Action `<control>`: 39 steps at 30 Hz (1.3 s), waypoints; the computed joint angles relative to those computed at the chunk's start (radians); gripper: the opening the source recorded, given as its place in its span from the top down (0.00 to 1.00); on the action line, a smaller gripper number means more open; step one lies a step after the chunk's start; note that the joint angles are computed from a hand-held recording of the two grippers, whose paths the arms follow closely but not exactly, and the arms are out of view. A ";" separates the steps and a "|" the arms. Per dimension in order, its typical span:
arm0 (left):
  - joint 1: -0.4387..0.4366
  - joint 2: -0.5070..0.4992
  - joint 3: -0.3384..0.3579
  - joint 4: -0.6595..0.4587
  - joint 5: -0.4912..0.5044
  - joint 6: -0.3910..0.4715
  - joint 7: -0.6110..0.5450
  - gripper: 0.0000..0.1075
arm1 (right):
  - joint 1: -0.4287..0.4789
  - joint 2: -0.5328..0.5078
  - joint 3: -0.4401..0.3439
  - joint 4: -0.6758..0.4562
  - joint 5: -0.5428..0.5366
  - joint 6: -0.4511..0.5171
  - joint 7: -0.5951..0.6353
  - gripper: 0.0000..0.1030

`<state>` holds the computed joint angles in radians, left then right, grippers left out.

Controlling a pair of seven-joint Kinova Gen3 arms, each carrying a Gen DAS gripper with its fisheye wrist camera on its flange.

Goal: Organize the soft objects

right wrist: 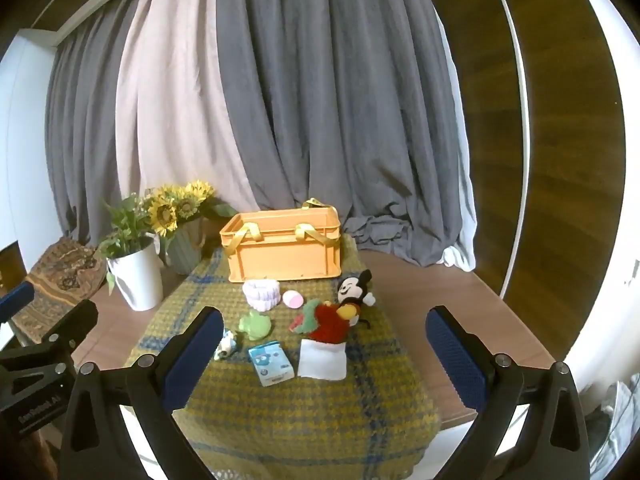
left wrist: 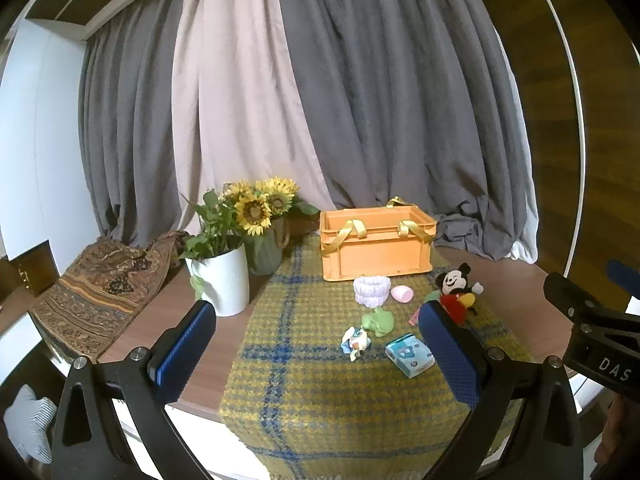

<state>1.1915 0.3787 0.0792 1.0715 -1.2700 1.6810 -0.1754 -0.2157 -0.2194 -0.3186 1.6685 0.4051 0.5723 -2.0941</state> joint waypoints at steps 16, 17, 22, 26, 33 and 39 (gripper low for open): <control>-0.004 -0.001 0.008 0.028 0.004 -0.002 0.030 0.04 | 0.000 0.006 -0.005 -0.010 0.021 0.010 -0.014 0.00; -0.002 -0.001 0.008 0.031 0.003 -0.001 0.033 0.04 | -0.002 0.008 -0.004 -0.013 0.021 0.012 -0.013 0.00; -0.004 0.000 0.009 0.034 0.002 -0.002 0.035 0.04 | -0.001 0.006 -0.003 -0.004 0.026 0.004 -0.018 0.00; -0.005 -0.002 0.012 0.037 0.006 -0.004 0.039 0.04 | -0.002 0.005 -0.005 -0.005 0.029 0.007 -0.021 0.00; -0.014 -0.004 0.015 0.043 0.014 -0.015 0.040 0.04 | -0.001 0.004 -0.007 0.001 0.037 0.001 -0.031 0.00; -0.012 -0.005 0.016 0.046 0.015 -0.015 0.046 0.04 | 0.001 0.003 -0.008 0.004 0.040 -0.002 -0.032 0.00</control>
<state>1.1791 0.3739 0.0955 1.1180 -1.2548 1.6661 -0.1294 -0.2148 -0.2164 -0.3269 1.6726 0.4448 0.5706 -2.1262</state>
